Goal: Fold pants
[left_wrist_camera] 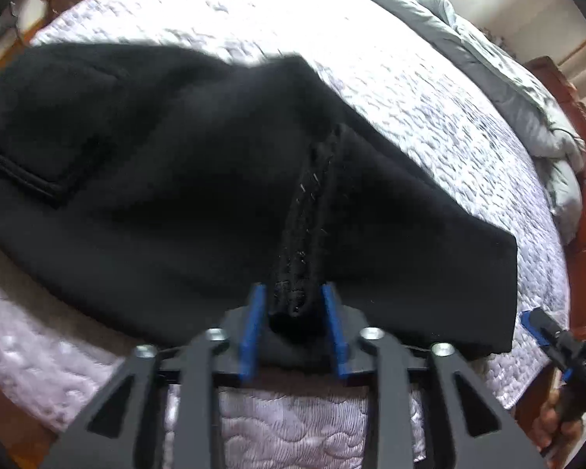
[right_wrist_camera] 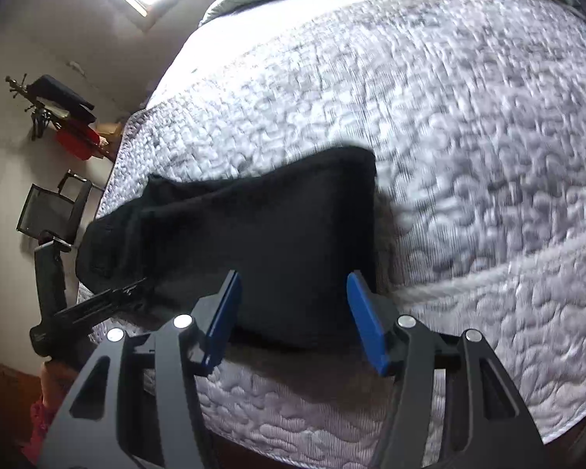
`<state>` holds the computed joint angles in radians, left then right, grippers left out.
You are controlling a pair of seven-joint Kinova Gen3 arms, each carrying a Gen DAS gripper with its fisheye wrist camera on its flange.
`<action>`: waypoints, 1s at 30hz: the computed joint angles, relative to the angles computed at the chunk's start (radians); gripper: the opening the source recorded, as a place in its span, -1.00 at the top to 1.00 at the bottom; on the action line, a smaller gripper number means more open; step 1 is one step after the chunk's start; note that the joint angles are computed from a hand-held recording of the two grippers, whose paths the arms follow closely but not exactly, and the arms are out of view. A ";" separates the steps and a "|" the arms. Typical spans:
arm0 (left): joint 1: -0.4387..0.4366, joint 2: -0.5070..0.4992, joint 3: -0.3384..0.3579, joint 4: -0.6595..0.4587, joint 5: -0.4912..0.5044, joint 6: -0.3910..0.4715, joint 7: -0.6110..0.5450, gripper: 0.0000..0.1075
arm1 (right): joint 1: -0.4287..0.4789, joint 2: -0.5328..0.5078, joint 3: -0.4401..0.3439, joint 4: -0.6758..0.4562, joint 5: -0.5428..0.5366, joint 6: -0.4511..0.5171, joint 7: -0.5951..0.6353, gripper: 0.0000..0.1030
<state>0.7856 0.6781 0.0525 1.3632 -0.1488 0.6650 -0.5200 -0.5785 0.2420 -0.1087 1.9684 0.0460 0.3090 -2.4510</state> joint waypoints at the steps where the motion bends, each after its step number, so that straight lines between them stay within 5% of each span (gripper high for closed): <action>1: 0.032 -0.021 -0.039 0.001 -0.021 0.003 0.040 0.10 | 0.012 -0.001 -0.007 -0.010 -0.005 0.006 0.016 -0.10; 4: 0.043 -0.059 -0.045 0.016 -0.061 -0.082 0.064 0.08 | 0.135 0.024 -0.112 -0.070 -0.051 0.014 0.130 -0.10; 7: -0.057 0.000 0.083 -0.044 -0.017 -0.145 -0.042 0.06 | 0.175 0.082 -0.127 -0.165 -0.111 0.100 0.230 -0.10; 9: -0.102 0.059 0.141 -0.114 0.025 -0.106 -0.118 0.06 | 0.149 0.138 -0.075 -0.235 -0.147 0.171 0.264 -0.09; 13: -0.106 0.148 0.131 -0.205 0.120 -0.038 -0.205 0.07 | 0.164 0.224 -0.055 -0.299 -0.179 0.248 0.290 0.08; 18: -0.122 0.124 0.126 -0.175 0.191 -0.046 -0.274 0.07 | 0.257 0.227 -0.122 -0.225 -0.299 0.144 0.385 0.09; 25: -0.077 0.042 0.086 -0.051 0.189 -0.101 -0.271 -0.08 | 0.205 0.054 -0.136 -0.058 -0.327 0.065 0.395 -0.06; 30: -0.013 0.061 0.034 -0.050 0.137 -0.125 -0.245 -0.13 | 0.234 0.090 -0.178 0.026 -0.416 0.009 0.414 0.01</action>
<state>0.7724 0.7392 0.0868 1.3135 -0.0117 0.5402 -0.7649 -0.3441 0.3319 -0.2868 1.9942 -0.3701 0.3185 -2.0367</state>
